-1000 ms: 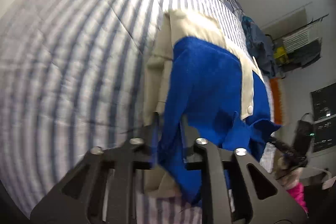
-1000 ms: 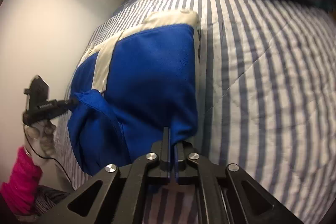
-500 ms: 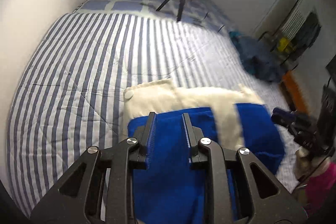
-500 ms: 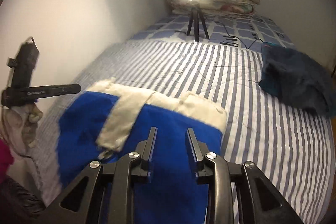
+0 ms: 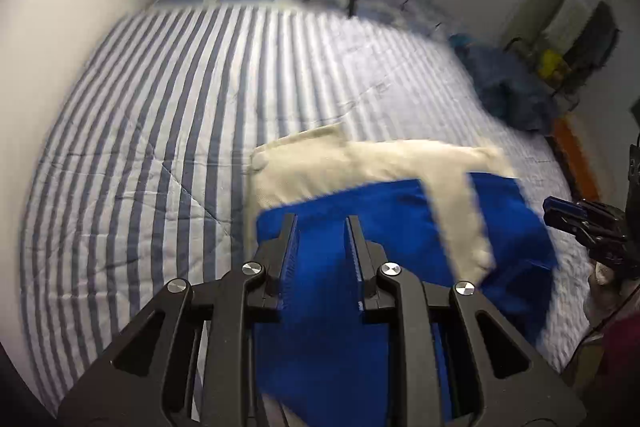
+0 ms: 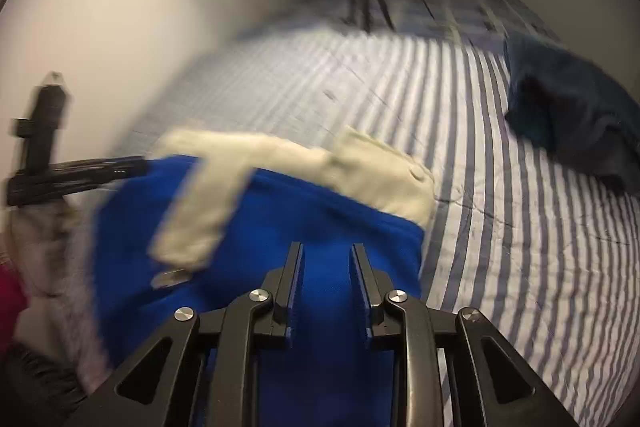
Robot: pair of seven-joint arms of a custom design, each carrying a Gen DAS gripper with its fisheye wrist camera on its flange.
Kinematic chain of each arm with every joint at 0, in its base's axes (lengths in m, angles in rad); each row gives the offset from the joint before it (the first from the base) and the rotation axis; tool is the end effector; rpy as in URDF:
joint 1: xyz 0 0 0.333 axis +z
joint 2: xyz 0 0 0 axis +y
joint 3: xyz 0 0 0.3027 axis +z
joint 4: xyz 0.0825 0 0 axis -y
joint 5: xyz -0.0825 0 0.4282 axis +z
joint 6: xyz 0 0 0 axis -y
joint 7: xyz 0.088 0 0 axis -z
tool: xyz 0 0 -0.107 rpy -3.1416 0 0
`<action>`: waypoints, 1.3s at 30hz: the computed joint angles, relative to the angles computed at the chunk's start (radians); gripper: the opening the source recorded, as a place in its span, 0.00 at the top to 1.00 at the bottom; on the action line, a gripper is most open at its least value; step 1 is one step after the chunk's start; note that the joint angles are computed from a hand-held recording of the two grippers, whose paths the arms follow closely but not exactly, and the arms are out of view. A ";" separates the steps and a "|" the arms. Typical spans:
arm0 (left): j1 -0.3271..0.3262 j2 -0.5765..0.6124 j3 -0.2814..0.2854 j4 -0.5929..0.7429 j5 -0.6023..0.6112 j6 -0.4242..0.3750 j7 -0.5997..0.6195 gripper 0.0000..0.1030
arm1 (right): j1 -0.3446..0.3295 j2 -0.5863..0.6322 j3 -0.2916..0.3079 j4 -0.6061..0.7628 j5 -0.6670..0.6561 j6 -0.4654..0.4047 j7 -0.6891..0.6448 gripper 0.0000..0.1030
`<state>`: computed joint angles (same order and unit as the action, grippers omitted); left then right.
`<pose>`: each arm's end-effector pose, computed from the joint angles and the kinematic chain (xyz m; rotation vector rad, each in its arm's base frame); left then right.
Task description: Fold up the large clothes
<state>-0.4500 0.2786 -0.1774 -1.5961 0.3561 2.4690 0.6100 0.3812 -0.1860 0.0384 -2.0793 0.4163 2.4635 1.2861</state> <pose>0.5968 -0.4167 0.5153 -2.0932 1.8114 -0.8556 0.5379 0.2405 0.5455 -2.1149 1.3185 -0.1477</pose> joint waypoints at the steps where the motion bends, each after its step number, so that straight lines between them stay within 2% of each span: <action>1: -0.003 -0.045 -0.008 -0.050 0.000 0.033 -0.002 0.80 | 0.018 -0.073 -0.021 -0.046 0.089 -0.010 -0.081 0.77; 3: -0.003 -0.097 -0.029 -0.114 -0.012 0.079 0.009 0.80 | 0.065 -0.181 -0.065 -0.113 0.220 -0.049 -0.195 0.77; 6: 0.000 -0.125 -0.060 -0.171 -0.052 0.126 0.034 0.80 | 0.119 -0.250 -0.100 -0.157 0.308 -0.117 -0.304 0.77; 7: -0.002 -0.120 -0.065 -0.174 -0.057 0.130 0.044 0.80 | 0.128 -0.256 -0.093 -0.166 0.308 -0.125 -0.326 0.77; 10: -0.018 -0.084 -0.068 -0.140 -0.040 0.066 0.062 0.80 | 0.115 -0.211 -0.038 -0.159 0.225 -0.083 -0.289 0.77; 14: -0.032 -0.063 -0.062 -0.154 -0.039 0.045 0.071 0.79 | 0.091 -0.114 -0.021 -0.131 0.171 -0.002 -0.217 0.77; 16: -0.019 -0.076 -0.066 -0.212 -0.082 0.118 0.087 0.78 | 0.050 -0.052 -0.001 -0.112 0.080 -0.005 -0.091 0.77; 17: -0.009 -0.089 -0.069 -0.255 -0.116 0.181 0.093 0.78 | 0.044 -0.034 -0.002 -0.107 0.071 -0.015 -0.066 0.80; 19: 0.002 -0.109 -0.074 -0.299 -0.162 0.240 0.114 0.77 | 0.047 -0.019 -0.030 -0.127 0.179 -0.033 -0.095 0.80; 20: 0.008 -0.116 -0.080 -0.305 -0.194 0.242 0.137 0.77 | 0.047 -0.029 -0.031 -0.141 0.210 -0.019 -0.111 0.80; 22: 0.026 -0.139 -0.092 -0.312 -0.284 0.230 0.178 0.77 | 0.030 -0.037 -0.021 -0.120 0.162 -0.063 -0.086 0.79; 23: 0.034 -0.161 -0.096 -0.331 -0.328 0.242 0.189 0.77 | 0.027 -0.048 -0.022 -0.122 0.164 -0.066 -0.087 0.74; 25: 0.040 -0.213 -0.090 -0.382 -0.340 0.293 0.164 0.77 | 0.032 -0.089 -0.048 -0.141 0.238 -0.071 -0.130 0.71; 29: 0.068 -0.273 -0.075 -0.451 -0.199 0.387 -0.040 0.76 | 0.024 -0.145 -0.079 -0.174 0.301 -0.048 -0.149 0.69; 31: 0.092 -0.279 -0.075 -0.484 -0.248 0.425 -0.081 0.76 | 0.016 -0.152 -0.086 -0.187 0.317 -0.032 -0.125 0.69; 33: 0.105 -0.273 -0.081 -0.498 -0.334 0.432 -0.046 0.76 | 0.008 -0.124 -0.088 -0.178 0.311 -0.036 -0.093 0.70; 34: 0.108 -0.267 -0.085 -0.506 -0.411 0.430 0.012 0.76 | 0.002 -0.109 -0.083 -0.174 0.297 -0.043 -0.074 0.70; 35: 0.110 -0.256 -0.087 -0.497 -0.435 0.415 0.041 0.76 | -0.003 -0.107 -0.078 -0.180 0.279 -0.052 -0.067 0.73; 36: 0.111 -0.245 -0.088 -0.483 -0.436 0.360 0.075 0.76 | -0.007 -0.099 -0.070 -0.180 0.250 -0.055 -0.065 0.74; 38: 0.109 -0.237 -0.083 -0.479 -0.381 0.309 0.062 0.58 | -0.016 -0.085 -0.053 -0.175 0.180 -0.058 -0.063 0.76; 39: 0.113 -0.249 -0.083 -0.501 -0.415 0.334 0.080 0.56 | -0.018 -0.084 -0.049 -0.175 0.159 -0.060 -0.059 0.76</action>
<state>-0.3371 0.0297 -0.2609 -2.0967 -0.0591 2.8026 0.6904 0.3631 -0.2704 -0.0106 -2.2541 0.5750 2.4031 1.2272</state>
